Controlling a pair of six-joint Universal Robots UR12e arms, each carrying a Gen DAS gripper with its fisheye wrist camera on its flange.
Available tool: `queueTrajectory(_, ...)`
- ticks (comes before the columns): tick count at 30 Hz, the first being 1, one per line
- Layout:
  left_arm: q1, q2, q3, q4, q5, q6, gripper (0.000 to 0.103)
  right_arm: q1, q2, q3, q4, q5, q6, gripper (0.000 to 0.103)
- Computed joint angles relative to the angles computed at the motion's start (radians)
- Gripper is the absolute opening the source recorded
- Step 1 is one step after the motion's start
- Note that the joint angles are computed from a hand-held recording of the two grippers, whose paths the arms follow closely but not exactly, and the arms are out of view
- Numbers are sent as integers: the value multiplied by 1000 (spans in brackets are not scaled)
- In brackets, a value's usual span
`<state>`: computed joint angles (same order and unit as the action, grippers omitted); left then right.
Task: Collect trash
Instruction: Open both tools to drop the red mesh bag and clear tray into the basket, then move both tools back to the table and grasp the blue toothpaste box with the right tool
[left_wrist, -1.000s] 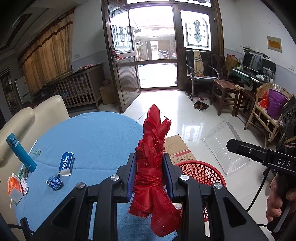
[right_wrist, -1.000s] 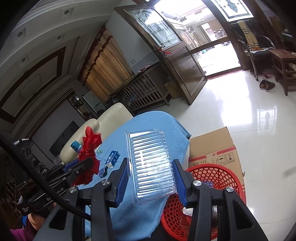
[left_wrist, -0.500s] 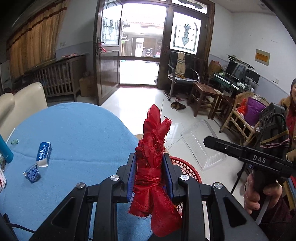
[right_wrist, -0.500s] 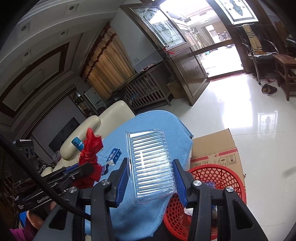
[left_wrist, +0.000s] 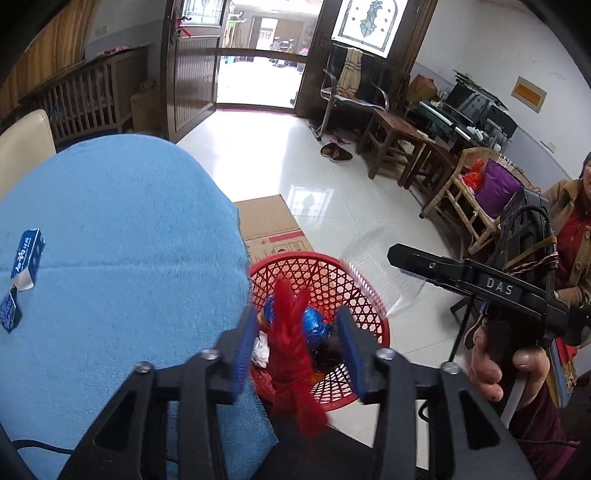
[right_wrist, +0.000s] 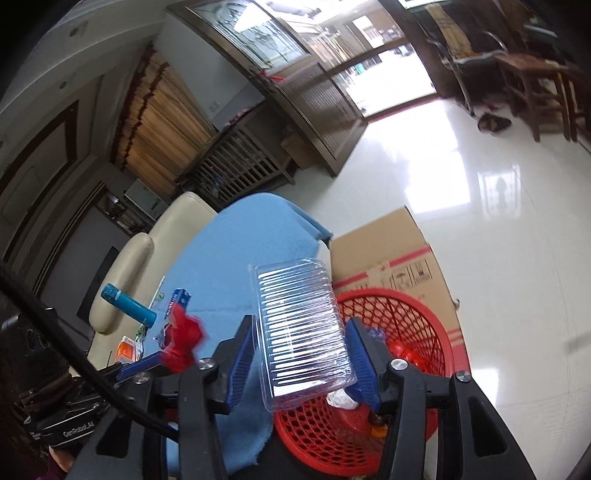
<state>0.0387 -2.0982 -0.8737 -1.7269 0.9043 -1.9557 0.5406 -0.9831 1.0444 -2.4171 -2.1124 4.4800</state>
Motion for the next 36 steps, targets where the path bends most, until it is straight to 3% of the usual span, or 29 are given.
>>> queueTrajectory(4, 6, -6, 3, 20, 10, -20, 51, -5, -18, 50, -70, 17, 14, 65)
queueTrajectory(12, 61, -17, -2, 111, -4, -92, 51, 6, 2, 4, -62, -20, -14, 65)
queueTrajectory(18, 105, -45, 15, 212, 8, -263, 52, 2, 54, -89, -16, 38, -47, 65)
queueTrajectory(27, 155, -45, -34, 483, 23, -447, 58, 5, 166, -307, 98, 100, -154, 65)
queueTrajectory(32, 177, -58, -34, 543, 36, -516, 58, 5, 237, -440, 164, 148, -194, 65)
queueTrajectory(36, 192, -81, -14, 582, 52, -573, 58, -2, 338, -635, 276, 207, -235, 65)
